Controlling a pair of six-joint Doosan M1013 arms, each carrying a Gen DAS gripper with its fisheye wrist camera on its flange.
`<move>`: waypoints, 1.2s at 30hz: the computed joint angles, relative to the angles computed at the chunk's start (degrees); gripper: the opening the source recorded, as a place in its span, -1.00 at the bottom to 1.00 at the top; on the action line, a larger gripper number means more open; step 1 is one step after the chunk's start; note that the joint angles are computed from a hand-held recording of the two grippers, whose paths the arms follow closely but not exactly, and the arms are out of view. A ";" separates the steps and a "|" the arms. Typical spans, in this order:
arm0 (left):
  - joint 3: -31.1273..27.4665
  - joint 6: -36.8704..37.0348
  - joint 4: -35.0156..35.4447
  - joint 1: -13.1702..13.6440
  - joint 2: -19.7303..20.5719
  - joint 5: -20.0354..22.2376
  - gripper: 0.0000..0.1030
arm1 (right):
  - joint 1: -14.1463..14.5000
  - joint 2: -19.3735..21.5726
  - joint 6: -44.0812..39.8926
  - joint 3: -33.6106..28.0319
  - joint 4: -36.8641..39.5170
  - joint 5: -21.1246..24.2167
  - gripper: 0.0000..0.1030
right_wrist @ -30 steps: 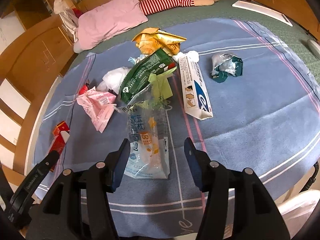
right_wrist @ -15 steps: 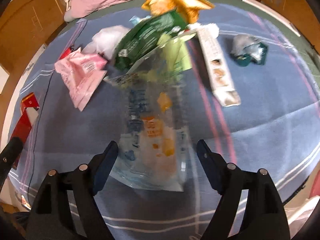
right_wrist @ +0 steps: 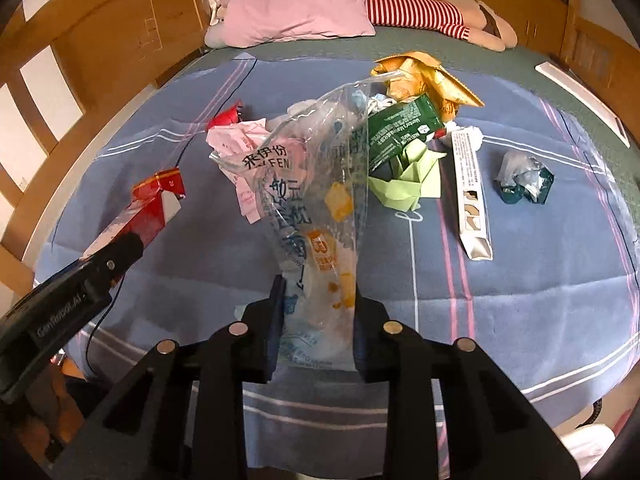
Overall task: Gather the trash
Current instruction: 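Carry the red box and clear bag over the bin and open both tools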
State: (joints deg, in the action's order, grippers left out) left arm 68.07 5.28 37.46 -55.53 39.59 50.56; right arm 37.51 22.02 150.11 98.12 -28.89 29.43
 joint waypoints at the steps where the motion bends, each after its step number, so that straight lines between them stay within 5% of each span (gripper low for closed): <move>1: 0.03 -0.06 0.02 -0.01 -0.01 -0.01 0.24 | -0.05 -0.20 -0.08 0.35 0.42 -0.70 -0.42; 19: 0.36 1.37 -0.48 -0.01 -0.16 -1.83 0.23 | 0.46 -5.99 -2.93 5.89 1.24 -8.39 -0.42; 23: 2.22 5.05 -0.27 -0.32 -1.30 -9.26 0.23 | 0.68 -9.96 -1.04 9.15 -1.56 -7.63 -0.42; 27: 5.52 10.97 -1.60 -0.67 -3.18 -21.33 0.23 | 1.58 -15.53 -2.28 13.82 -2.87 -3.09 -0.42; 31: 7.13 21.16 -8.95 -0.91 -3.93 -30.34 0.23 | 1.41 -20.44 -12.72 19.04 7.79 3.27 -0.40; 32: 7.35 25.61 -12.94 -0.96 -3.96 -32.23 0.23 | 1.25 -20.85 -15.62 19.91 11.06 5.40 -0.35; 34: 7.28 31.69 -17.90 -1.39 -3.83 -33.71 0.23 | 0.49 -21.36 -21.41 22.22 18.66 8.37 0.19; 36: 7.10 37.97 -22.71 -1.97 -3.60 -34.78 0.23 | 0.43 -21.77 -19.39 23.46 18.14 9.29 0.42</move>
